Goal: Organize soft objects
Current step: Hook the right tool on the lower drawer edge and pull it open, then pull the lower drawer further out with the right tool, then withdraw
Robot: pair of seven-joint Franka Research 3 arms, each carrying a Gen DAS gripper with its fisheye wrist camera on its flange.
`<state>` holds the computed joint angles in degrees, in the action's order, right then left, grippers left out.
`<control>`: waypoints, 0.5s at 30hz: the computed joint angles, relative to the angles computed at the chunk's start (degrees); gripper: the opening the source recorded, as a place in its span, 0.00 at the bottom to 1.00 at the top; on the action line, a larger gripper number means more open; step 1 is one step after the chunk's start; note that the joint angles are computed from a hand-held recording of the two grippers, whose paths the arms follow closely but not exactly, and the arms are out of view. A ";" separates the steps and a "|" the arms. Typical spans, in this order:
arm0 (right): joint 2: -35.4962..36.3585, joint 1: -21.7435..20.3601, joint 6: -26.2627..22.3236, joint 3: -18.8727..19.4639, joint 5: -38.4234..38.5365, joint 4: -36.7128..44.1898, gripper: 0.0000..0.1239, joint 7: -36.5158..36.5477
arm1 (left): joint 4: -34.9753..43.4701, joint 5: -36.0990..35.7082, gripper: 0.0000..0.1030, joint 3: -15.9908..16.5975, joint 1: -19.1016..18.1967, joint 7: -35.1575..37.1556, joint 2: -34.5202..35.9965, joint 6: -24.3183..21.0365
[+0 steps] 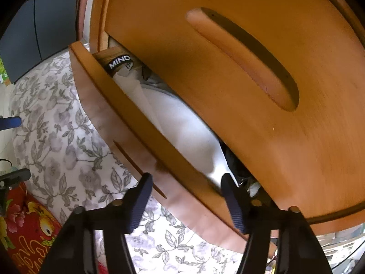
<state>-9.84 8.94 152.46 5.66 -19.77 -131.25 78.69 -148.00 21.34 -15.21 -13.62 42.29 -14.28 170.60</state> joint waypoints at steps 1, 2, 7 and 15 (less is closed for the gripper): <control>0.14 0.18 -0.44 -0.08 0.47 0.31 0.49 -0.58 | 0.00 0.21 1.00 -0.15 0.20 -0.28 -0.01 0.00; 0.35 0.41 -0.67 -0.19 0.93 0.56 0.49 -1.45 | -0.01 0.27 1.00 -0.16 0.29 -0.46 0.03 0.04; 0.75 0.34 -0.62 0.11 -0.66 0.75 0.49 -0.06 | -0.32 -0.79 1.00 0.75 -0.49 0.28 -0.15 0.12; -1.89 0.38 0.83 0.58 -1.50 -2.69 0.49 1.78 | -0.79 -1.54 1.00 0.48 -0.57 0.71 -1.47 -0.77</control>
<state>-11.73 9.32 153.29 6.23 -21.28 -133.94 80.47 -148.78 19.80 -14.73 -14.20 43.00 -15.75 169.83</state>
